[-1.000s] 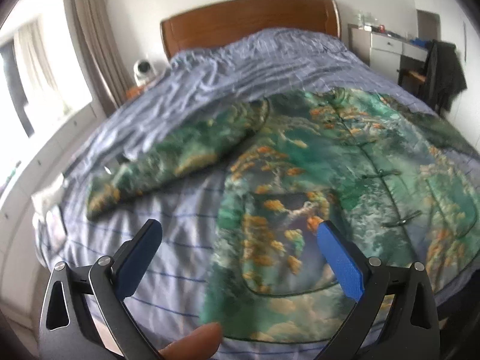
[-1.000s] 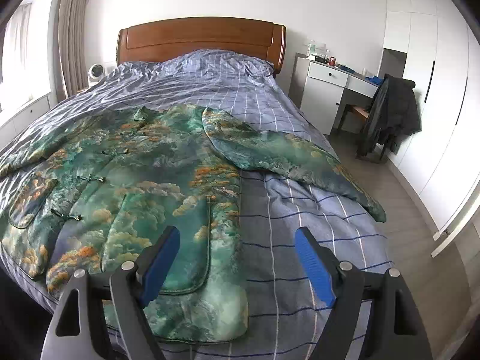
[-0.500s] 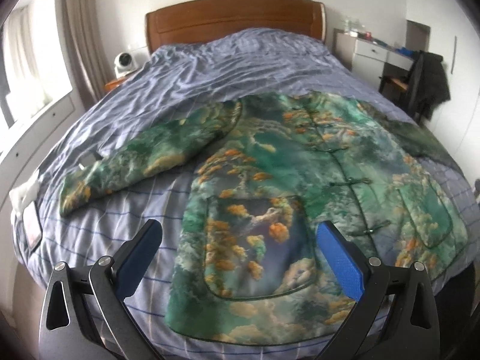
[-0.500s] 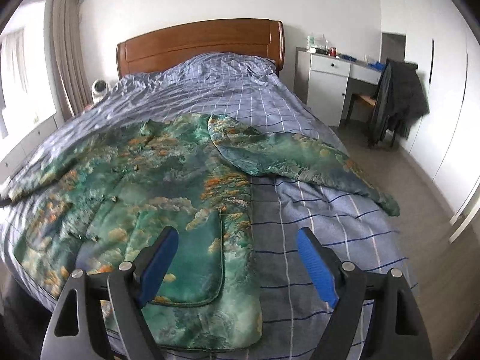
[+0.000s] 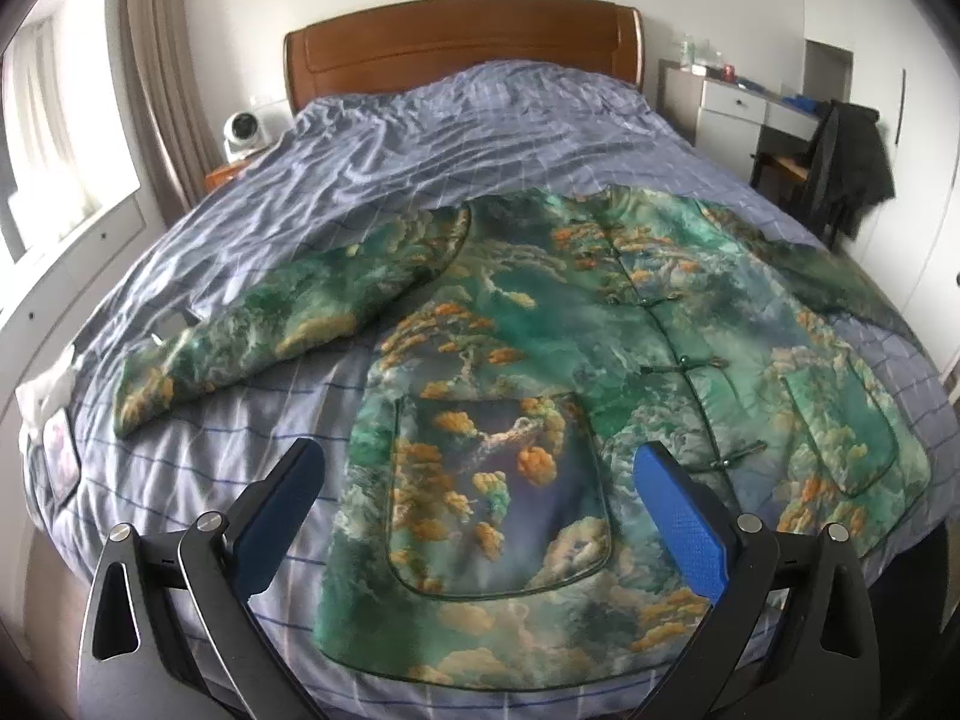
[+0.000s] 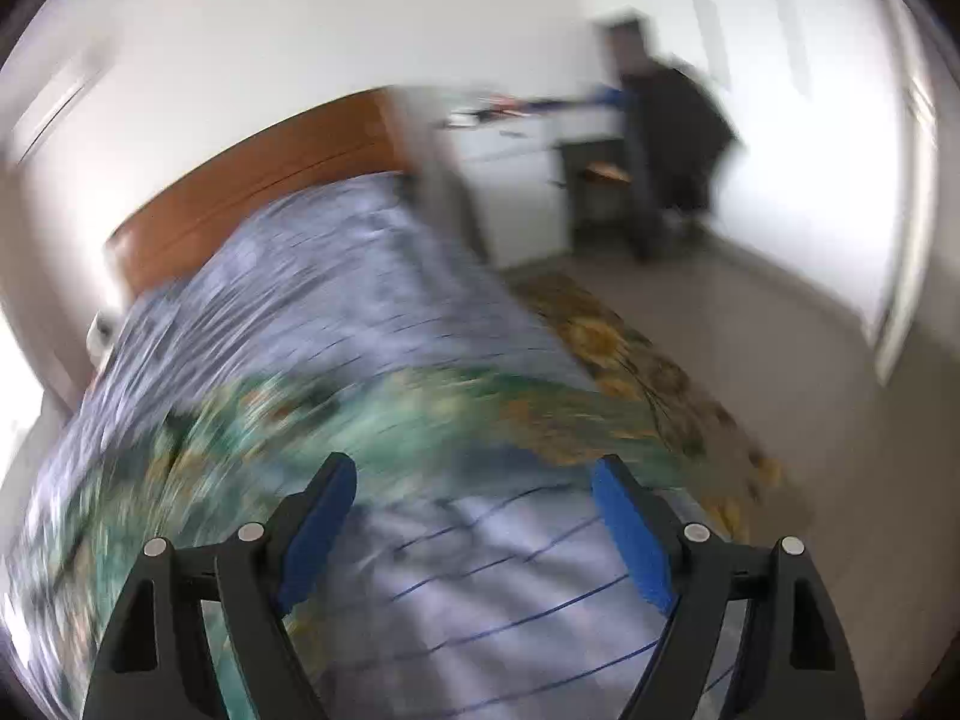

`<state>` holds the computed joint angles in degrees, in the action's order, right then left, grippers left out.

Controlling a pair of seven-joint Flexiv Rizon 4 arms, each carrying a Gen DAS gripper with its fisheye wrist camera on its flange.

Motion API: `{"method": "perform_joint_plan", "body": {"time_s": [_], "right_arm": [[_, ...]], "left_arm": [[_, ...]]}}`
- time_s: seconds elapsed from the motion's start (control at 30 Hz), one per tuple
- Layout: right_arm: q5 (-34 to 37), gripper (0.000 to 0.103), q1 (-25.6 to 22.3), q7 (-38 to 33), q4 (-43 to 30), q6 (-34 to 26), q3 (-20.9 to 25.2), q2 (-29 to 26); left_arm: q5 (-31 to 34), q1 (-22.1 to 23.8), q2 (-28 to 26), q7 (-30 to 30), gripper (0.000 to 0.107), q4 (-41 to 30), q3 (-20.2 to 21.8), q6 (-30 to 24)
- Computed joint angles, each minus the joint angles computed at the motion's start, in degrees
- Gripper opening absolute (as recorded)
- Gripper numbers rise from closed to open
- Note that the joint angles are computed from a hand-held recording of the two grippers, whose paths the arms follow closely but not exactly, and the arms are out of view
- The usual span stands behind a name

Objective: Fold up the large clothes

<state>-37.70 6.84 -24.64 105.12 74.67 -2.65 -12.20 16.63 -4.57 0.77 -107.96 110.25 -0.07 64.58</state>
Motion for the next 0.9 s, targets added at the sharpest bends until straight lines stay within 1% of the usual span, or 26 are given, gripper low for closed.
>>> {"method": "perform_joint_plan", "body": {"time_s": [0.03, 0.07, 0.17, 0.27, 0.3, 0.33, 0.4, 0.47, 0.5, 0.53, 0.57, 0.6, 0.63, 0.7, 0.73, 0.77, 0.8, 0.83, 0.9], "right_arm": [[3.42, 0.083, -1.07, -0.53, -0.47, -0.41, 0.53, -0.58], [10.18, 0.083, -3.03, -2.50, -1.15, -0.59, 2.19, -1.58], [33.62, 0.083, -9.85, -10.30, -3.96, 1.17, 10.03, -5.67], [48.61, 0.083, -14.52, -16.72, -8.74, 1.48, 15.86, -10.70], [51.25, 0.083, -14.87, -17.79, -10.14, 1.67, 16.54, -12.19], [52.66, 0.083, -14.34, -17.59, -11.15, 2.04, 16.15, -13.44], [54.13, 0.080, -12.48, -14.92, -13.20, 4.31, 14.12, -16.53], [54.67, 0.071, -11.94, -13.16, -16.33, 5.56, 13.50, -20.04], [54.00, 0.068, -10.99, -11.38, -17.03, 5.87, 12.15, -21.16], [52.95, 0.058, -9.88, -9.30, -17.22, 6.11, 10.39, -21.88], [51.27, 0.040, -8.01, -6.25, -17.15, 6.10, 7.63, -22.41], [48.87, 0.030, -5.99, -3.26, -16.98, 5.63, 4.55, -22.76], [46.99, 0.018, -4.94, -1.51, -16.47, 5.65, 2.73, -22.62], [40.68, 0.013, -0.23, 1.93, -14.67, 7.46, -4.02, -21.41], [37.47, 0.011, 1.80, 2.68, -14.18, 7.94, -6.77, -20.73], [32.09, 0.010, 4.82, 3.41, -13.62, 8.99, -10.68, -19.62], [29.42, 0.010, 6.66, 2.63, -13.65, 9.89, -12.72, -18.79], [26.91, 0.010, 7.24, 1.73, -14.14, 10.78, -13.11, -18.19], [22.36, 0.010, 7.15, -1.76, -16.50, 12.49, -11.20, -17.20]], "left_arm": [[-0.01, -0.07, -0.05, -0.34, 0.103, -0.08, -0.11, -0.32], [-0.05, -0.10, -0.15, -0.40, 0.103, -0.15, -0.16, -0.51], [0.17, -0.38, -0.52, -0.42, 0.103, -0.73, -0.40, -1.86], [1.57, -0.70, -0.89, -0.86, 0.103, -2.08, -0.60, -3.98], [1.91, -0.80, -0.88, -1.09, 0.103, -2.33, -0.56, -4.30], [2.39, -0.89, -0.77, -1.58, 0.103, -2.65, -0.55, -4.74], [2.53, -0.94, -0.57, -2.17, 0.103, -2.86, -0.44, -5.14], [2.06, -0.92, -0.48, -2.79, 0.103, -3.04, -0.40, -5.81], [1.60, -0.90, -0.42, -2.95, 0.103, -3.01, -0.37, -6.10], [1.22, -0.89, -0.29, -3.16, 0.103, -2.90, -0.33, -6.27], [1.14, -0.86, -0.17, -3.38, 0.103, -2.79, -0.30, -6.36], [1.37, -0.82, -0.01, -3.73, 0.103, -2.71, -0.29, -6.50], [1.98, -0.78, 0.14, -4.24, 0.103, -2.60, -0.30, -6.57], [2.84, -0.63, 0.09, -4.66, 0.103, -2.59, -0.36, -6.74], [3.08, -0.54, -0.18, -4.74, 0.103, -2.69, -0.38, -6.97], [2.79, -0.50, -0.43, -4.63, 0.103, -2.69, -0.37, -6.97], [2.07, -0.46, -0.77, -4.34, 0.103, -2.63, -0.31, -6.81], [0.93, -0.42, -1.25, -3.95, 0.103, -2.55, -0.24, -6.52], [-0.75, -0.49, -1.89, -3.56, 0.103, -2.46, -0.13, -5.94]]}}
